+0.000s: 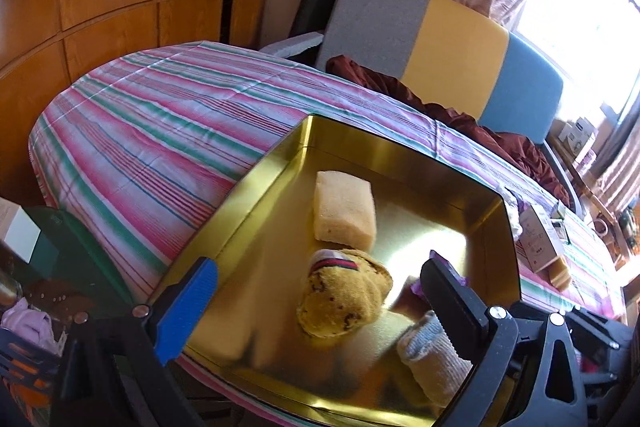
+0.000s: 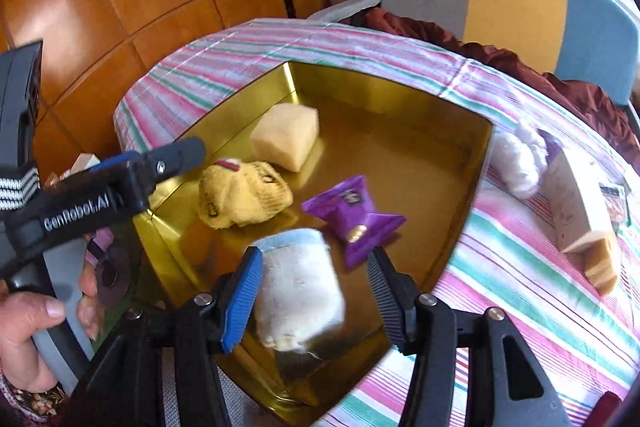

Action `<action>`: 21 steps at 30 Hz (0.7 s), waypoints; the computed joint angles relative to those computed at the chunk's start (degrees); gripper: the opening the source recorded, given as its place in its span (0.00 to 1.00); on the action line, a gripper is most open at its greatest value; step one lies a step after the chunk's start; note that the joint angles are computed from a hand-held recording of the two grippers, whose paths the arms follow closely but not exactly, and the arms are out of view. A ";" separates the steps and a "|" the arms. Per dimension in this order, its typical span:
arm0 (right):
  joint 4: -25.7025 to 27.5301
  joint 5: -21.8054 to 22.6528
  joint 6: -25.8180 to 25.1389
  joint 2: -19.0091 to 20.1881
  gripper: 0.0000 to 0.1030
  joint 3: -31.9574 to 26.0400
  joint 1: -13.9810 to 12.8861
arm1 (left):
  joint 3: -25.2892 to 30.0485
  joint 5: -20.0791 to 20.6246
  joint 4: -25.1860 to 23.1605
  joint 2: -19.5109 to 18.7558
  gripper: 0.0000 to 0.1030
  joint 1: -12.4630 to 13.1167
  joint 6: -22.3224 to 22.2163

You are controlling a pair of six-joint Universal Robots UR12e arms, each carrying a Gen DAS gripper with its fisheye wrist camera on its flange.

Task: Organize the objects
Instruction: 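Lower the mitten into the gold tray and open the right tool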

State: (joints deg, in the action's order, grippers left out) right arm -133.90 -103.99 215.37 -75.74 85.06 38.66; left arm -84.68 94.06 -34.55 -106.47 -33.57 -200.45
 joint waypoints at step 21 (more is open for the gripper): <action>6.44 -10.28 11.49 -12.67 0.55 13.55 -5.51 | 5.41 -4.38 -4.54 -3.17 1.00 -4.92 10.12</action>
